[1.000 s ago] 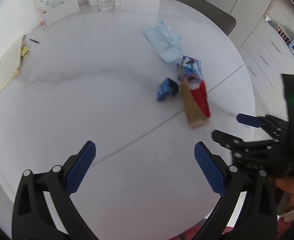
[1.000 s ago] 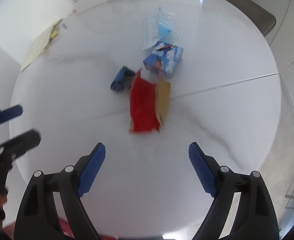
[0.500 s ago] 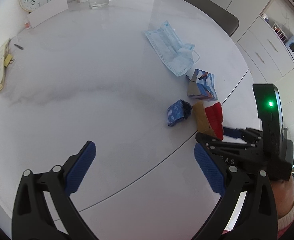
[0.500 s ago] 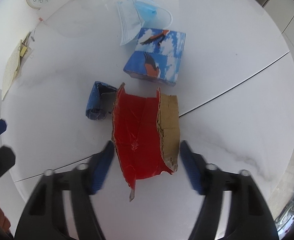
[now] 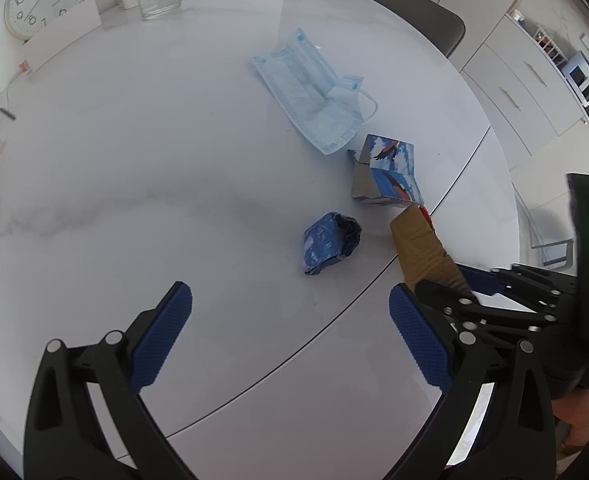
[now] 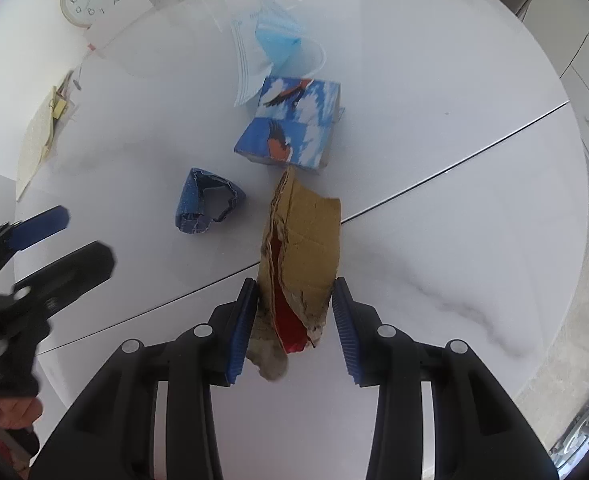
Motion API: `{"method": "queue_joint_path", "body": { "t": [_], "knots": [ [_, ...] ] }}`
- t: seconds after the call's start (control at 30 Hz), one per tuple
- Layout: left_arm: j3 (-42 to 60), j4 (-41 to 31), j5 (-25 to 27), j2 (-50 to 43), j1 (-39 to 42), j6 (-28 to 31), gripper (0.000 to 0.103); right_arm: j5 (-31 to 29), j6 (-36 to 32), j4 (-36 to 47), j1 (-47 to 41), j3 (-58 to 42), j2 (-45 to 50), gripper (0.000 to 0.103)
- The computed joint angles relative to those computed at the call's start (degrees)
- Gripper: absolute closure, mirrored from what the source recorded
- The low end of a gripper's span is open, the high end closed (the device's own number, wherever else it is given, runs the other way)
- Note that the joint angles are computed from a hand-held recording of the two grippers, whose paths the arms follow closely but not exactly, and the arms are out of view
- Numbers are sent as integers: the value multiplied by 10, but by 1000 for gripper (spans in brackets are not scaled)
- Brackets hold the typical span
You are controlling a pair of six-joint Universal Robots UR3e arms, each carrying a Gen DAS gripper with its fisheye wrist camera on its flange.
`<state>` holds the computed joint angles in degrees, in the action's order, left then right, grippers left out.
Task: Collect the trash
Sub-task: 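Grasp the blue crumpled wrapper with the left gripper while the right holds the bag, then carry bag and wrapper over the bin and open both grippers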
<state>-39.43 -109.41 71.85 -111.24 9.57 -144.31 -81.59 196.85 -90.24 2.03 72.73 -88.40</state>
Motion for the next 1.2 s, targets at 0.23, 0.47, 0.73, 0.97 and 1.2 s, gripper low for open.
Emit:
{"method": "queue_joint_path", "body": {
  "t": [0.23,0.47,0.73,0.97,1.2],
  "knots": [
    [-16,35,9,-20,-27,-10,8,-28,-14,44,-7,-19,-39,64],
    [-59,96,33,-39,-76,-32,8,-26,-1,46,-14,0,-63,65],
    [-113,174,70,-44,-114,-72,49,-22,9,47,-26,22,-95,65],
    [-122,173,55,-27,-98,-63,70,-18,10,39,-24,28,-100,65],
    [-160,147,45,63,-66,-43,71,-4,13,34,-5,34,-117,65]
  ]
}}
